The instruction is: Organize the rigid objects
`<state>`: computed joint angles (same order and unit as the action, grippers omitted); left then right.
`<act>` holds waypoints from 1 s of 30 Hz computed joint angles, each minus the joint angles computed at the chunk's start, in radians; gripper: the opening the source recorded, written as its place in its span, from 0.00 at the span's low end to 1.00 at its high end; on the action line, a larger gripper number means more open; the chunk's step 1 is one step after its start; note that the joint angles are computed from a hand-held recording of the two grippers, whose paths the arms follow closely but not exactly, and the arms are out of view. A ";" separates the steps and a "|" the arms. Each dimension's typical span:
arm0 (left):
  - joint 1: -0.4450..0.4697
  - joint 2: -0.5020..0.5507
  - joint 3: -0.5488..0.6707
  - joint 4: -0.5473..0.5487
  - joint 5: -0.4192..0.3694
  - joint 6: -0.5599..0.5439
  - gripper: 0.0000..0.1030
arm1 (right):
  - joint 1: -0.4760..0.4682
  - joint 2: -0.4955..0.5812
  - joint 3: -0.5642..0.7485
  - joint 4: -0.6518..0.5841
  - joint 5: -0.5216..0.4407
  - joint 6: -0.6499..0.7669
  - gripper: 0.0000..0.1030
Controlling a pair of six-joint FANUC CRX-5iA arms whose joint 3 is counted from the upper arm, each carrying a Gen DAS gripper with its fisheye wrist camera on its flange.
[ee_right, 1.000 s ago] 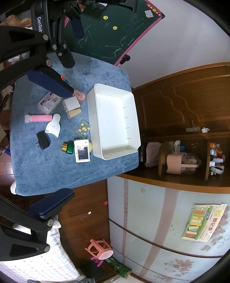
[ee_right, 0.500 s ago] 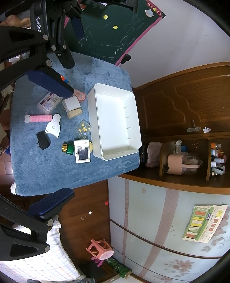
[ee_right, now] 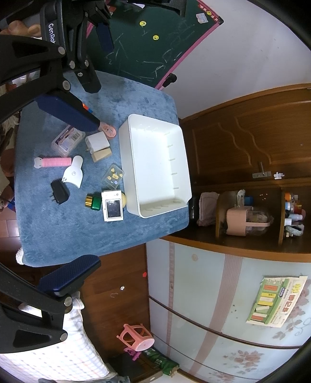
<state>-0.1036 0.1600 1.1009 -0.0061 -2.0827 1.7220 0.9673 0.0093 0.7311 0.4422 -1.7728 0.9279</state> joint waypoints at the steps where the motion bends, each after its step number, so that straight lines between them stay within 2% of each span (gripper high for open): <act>1: -0.002 0.000 0.001 -0.001 -0.001 0.000 0.99 | 0.002 -0.002 -0.003 0.001 0.000 -0.002 1.00; 30: 0.004 -0.012 0.005 0.005 -0.017 -0.005 0.99 | 0.024 -0.002 -0.001 0.016 -0.009 -0.021 1.00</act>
